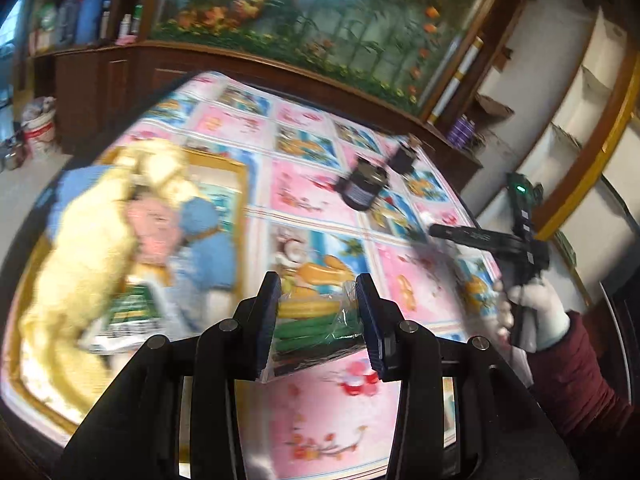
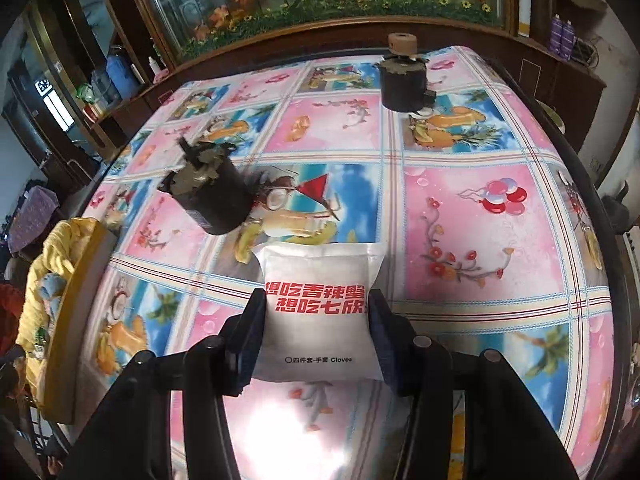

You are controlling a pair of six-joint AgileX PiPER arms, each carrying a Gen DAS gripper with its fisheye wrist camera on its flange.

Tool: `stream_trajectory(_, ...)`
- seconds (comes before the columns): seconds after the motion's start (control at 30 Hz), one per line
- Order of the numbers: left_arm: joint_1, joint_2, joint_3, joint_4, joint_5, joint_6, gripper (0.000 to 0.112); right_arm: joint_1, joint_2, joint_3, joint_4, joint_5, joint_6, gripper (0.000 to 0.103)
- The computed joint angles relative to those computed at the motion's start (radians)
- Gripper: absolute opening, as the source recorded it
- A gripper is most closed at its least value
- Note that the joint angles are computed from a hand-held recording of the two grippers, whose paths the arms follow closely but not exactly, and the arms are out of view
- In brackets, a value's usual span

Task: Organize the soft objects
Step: 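Carry both bags into the cardboard tray and open both grippers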

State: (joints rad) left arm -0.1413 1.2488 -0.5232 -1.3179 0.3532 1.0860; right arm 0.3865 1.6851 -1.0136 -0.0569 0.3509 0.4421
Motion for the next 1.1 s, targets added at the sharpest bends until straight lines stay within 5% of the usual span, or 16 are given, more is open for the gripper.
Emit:
stream_trajectory(0.33,0.302,0.017,0.065,-0.019,0.056,0.083,0.038,0.254,0.161,-0.302,0.372,0.075,-0.296,0.050)
stream_trajectory(0.47,0.300,0.029,0.071,0.007,-0.001,0.076,0.043,0.325,0.324,-0.546,0.360,0.159,-0.276,0.050)
stream_trajectory(0.63,0.285,0.031,0.087,-0.031,-0.063,0.151,0.062,0.374,0.538,-0.903,0.304,0.319,-0.201,0.051)
stream_trajectory(0.77,0.259,0.028,0.093,-0.055,-0.122,0.178,0.068,0.390,0.698,-1.166,0.147,0.460,-0.043,0.053)
stream_trajectory(0.93,0.244,0.018,0.097,-0.116,-0.155,0.244,0.068,0.369,0.801,-1.298,0.174,0.502,0.000,0.066)
stream_trajectory(1.1,0.211,-0.022,0.101,-0.080,-0.209,0.184,0.068,0.400,0.781,-1.304,0.093,0.490,0.021,0.069)
